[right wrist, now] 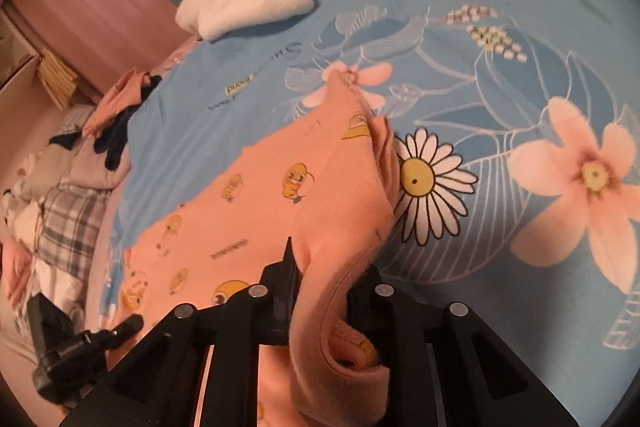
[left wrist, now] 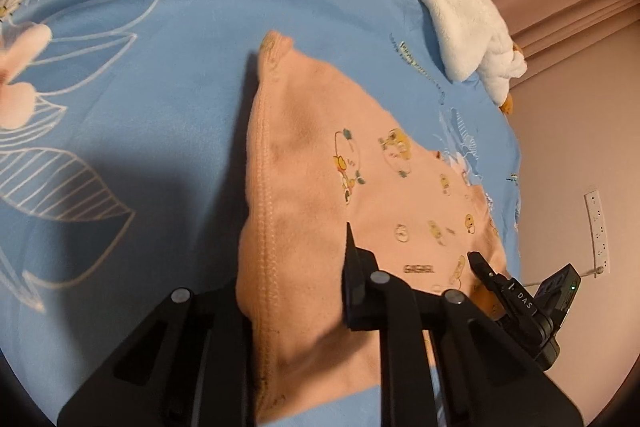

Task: Fold small clothes

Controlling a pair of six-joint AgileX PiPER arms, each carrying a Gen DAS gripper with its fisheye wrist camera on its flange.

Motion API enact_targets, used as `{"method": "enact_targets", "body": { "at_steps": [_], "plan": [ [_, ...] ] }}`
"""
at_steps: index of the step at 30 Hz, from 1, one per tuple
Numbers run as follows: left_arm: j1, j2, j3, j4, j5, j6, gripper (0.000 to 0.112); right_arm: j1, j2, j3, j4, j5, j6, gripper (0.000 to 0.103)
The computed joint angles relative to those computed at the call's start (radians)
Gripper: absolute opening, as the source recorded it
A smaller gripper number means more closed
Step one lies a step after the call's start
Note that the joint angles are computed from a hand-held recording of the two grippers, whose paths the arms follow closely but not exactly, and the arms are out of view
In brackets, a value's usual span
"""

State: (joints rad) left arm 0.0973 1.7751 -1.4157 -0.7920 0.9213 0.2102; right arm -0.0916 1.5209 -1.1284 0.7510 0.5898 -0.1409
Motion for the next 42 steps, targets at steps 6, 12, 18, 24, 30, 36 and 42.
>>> {"method": "enact_targets", "body": {
  "at_steps": [6,12,18,24,30,36,42],
  "plan": [
    [0.021,-0.128,0.056,0.017,0.059,-0.008,0.017,-0.063,-0.109,0.003,0.066,0.118,-0.062,0.017],
    [0.056,-0.268,0.198,0.007,0.118,0.038,0.017,-0.102,-0.234,0.053,0.01,0.22,-0.033,0.017],
    [0.027,-0.36,0.315,0.097,0.086,0.03,0.021,-0.076,-0.304,0.112,-0.064,0.243,0.006,0.017],
    [-0.017,-0.399,0.286,0.229,0.075,-0.067,0.028,0.016,-0.267,0.128,-0.252,0.171,0.133,0.017],
    [-0.061,-0.542,0.285,0.344,-0.024,-0.112,0.055,-0.001,-0.275,0.129,-0.237,0.182,0.113,0.017],
    [-0.13,-0.483,0.349,0.104,-0.02,0.114,0.022,0.042,-0.296,0.125,-0.313,0.169,0.187,0.017],
    [-0.275,-0.354,0.406,0.154,-0.089,0.068,0.017,0.089,-0.31,0.067,-0.384,0.19,0.216,0.017]
  ]
}}
